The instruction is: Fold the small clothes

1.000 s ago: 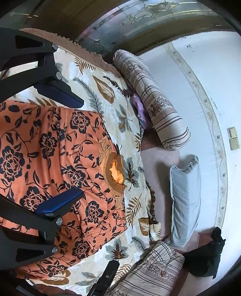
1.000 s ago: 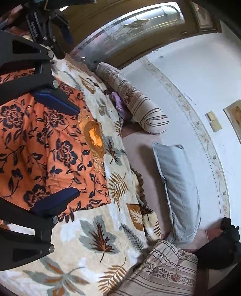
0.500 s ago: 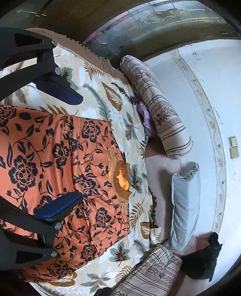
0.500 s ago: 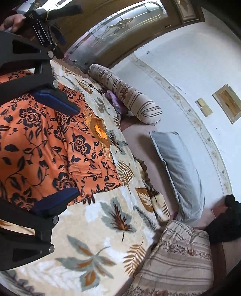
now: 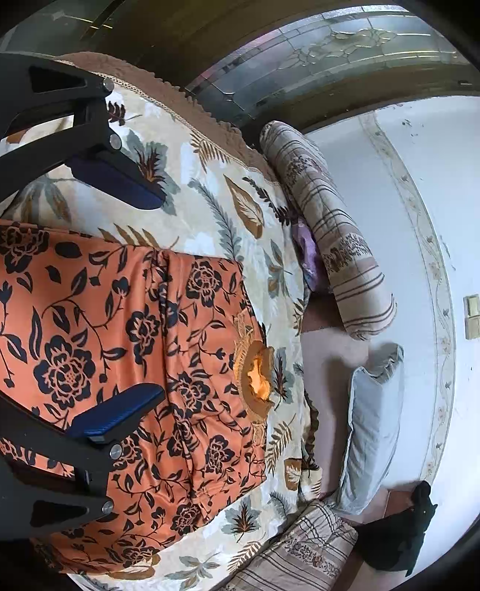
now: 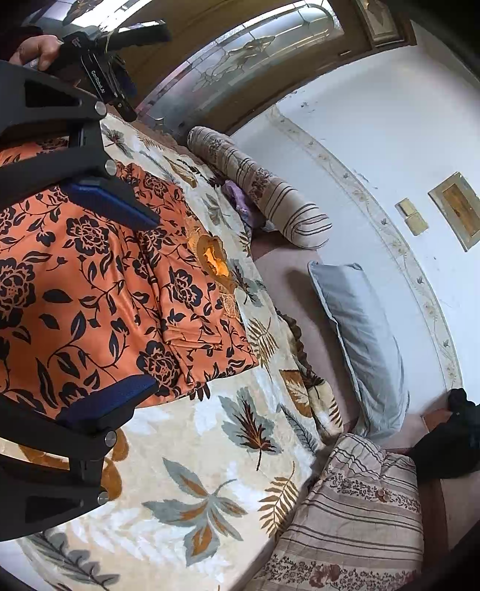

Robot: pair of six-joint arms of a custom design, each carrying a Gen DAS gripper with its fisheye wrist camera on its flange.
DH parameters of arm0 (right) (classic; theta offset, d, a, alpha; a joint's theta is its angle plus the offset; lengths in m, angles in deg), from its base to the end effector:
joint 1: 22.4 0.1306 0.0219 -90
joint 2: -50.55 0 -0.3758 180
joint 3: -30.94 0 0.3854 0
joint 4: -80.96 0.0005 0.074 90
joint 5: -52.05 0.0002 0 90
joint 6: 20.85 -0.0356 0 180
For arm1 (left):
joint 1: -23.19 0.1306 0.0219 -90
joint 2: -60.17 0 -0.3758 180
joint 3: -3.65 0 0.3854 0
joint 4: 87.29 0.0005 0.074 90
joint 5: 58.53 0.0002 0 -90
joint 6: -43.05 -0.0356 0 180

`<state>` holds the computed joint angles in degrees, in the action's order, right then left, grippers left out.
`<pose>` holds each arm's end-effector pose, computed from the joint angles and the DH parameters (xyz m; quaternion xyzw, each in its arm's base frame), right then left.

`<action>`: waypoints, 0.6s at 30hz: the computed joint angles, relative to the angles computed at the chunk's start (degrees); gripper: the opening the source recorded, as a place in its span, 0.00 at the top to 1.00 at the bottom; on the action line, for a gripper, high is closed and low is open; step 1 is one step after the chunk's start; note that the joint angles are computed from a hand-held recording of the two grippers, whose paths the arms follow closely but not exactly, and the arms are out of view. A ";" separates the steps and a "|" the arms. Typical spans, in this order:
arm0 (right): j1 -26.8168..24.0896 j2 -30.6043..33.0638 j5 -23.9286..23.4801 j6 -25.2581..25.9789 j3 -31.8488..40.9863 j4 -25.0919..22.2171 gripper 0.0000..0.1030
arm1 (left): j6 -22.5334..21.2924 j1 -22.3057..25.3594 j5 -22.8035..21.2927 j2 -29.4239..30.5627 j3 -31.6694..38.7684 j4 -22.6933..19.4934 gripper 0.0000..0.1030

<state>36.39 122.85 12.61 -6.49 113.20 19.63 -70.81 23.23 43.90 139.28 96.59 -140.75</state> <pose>0.2040 0.2826 0.4797 0.2648 0.8234 0.1197 0.4874 0.4088 -0.0079 0.5222 0.2307 0.8707 -0.0083 0.4342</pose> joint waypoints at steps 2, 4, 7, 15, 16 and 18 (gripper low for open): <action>0.28 0.10 0.08 -0.62 0.08 -0.54 0.19 | -0.15 0.59 0.10 0.12 -0.25 -0.02 0.08; 0.52 0.22 0.14 -1.24 0.19 -1.12 0.19 | -0.30 1.16 0.29 0.21 -0.50 -0.01 0.08; 0.80 0.34 0.09 -2.10 0.22 -1.65 0.19 | -0.59 2.11 0.30 0.45 -0.88 0.25 0.08; 1.45 1.26 -0.38 -3.08 1.13 -3.46 0.19 | -1.48 4.43 0.52 1.30 -1.58 0.05 0.08; 1.56 1.42 -0.38 -3.35 1.27 -3.73 0.19 | -1.62 4.74 0.61 1.40 -1.63 -0.02 0.08; 1.53 1.47 -1.04 -4.00 1.34 -4.30 0.19 | -2.10 5.47 0.84 1.81 -1.59 -0.48 0.08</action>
<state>37.92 124.32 11.57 -10.49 114.54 15.33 -72.92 28.69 44.74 141.09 95.00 -141.23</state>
